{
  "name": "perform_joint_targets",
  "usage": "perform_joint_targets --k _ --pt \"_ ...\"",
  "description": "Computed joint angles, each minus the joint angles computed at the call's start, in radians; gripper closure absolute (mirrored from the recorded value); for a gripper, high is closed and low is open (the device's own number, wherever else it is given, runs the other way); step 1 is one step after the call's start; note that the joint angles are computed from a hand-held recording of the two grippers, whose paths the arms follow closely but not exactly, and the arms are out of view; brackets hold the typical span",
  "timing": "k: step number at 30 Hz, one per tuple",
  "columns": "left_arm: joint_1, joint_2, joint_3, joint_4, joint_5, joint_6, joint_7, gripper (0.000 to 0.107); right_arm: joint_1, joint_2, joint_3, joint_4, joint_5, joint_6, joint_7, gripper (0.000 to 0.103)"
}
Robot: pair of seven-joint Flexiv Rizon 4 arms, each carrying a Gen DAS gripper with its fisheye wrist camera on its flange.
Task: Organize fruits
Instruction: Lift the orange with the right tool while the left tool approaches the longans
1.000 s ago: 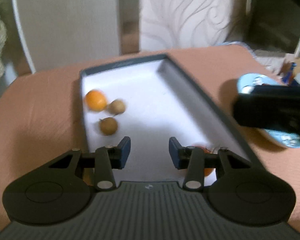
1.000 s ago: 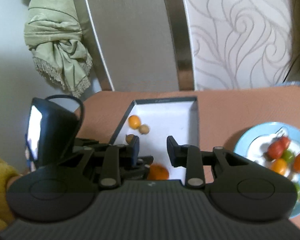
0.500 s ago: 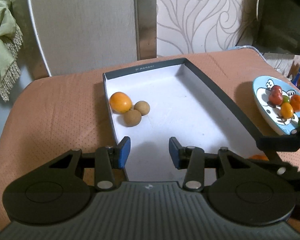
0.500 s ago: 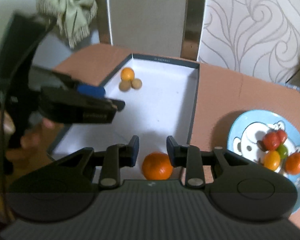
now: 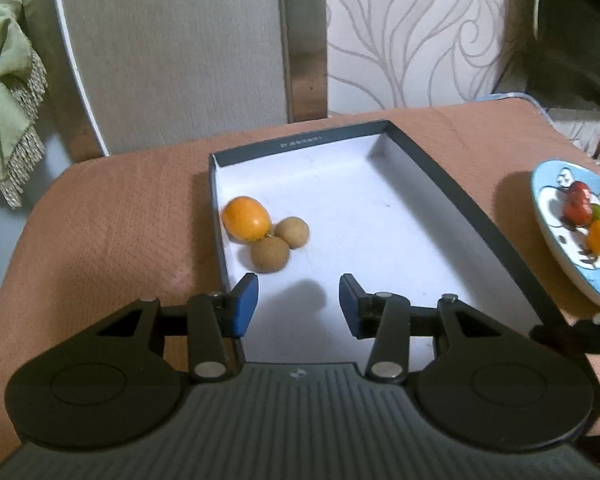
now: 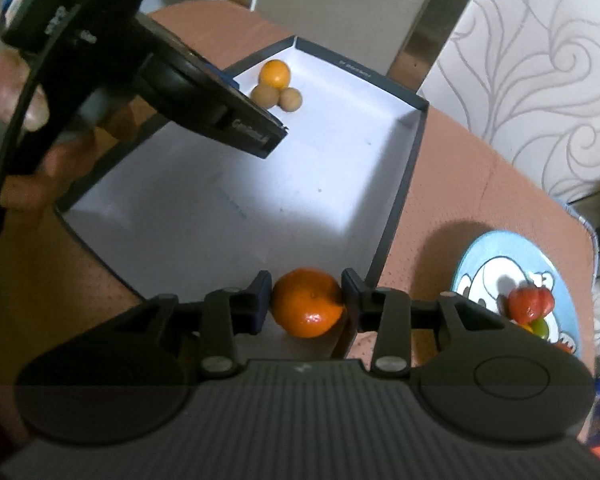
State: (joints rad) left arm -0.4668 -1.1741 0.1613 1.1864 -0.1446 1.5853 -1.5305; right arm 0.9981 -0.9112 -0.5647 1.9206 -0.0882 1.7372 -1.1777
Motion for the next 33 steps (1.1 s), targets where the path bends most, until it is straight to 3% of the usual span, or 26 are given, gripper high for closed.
perform_joint_targets --k 6,11,14,16,19,22,33 --pt "0.008 -0.020 0.002 -0.067 -0.005 -0.075 -0.015 0.056 -0.064 0.040 0.085 0.009 0.089 0.108 0.038 0.064" --pt "0.011 -0.049 0.016 -0.159 0.026 -0.170 -0.046 0.057 -0.207 0.101 0.260 -0.002 0.176 0.172 0.104 0.064" --pt "0.011 -0.059 0.022 -0.187 0.062 -0.193 -0.072 0.059 -0.246 0.123 0.309 0.009 0.214 0.189 0.141 0.064" --pt "0.025 -0.062 0.001 -0.204 0.071 -0.229 -0.077 0.067 -0.278 0.135 0.342 0.014 0.227 0.199 0.163 0.064" --pt "0.031 -0.072 -0.005 -0.236 0.093 -0.268 -0.092 0.073 -0.282 0.148 0.347 0.025 0.250 0.212 0.186 0.064" --pt "0.042 -0.071 -0.025 -0.237 0.109 -0.269 -0.107 0.084 -0.231 0.142 0.301 0.035 0.297 0.243 0.187 0.064" --pt "0.044 -0.049 -0.027 -0.204 0.148 -0.253 -0.158 0.085 -0.199 0.135 0.290 0.042 0.372 0.282 0.157 0.064"
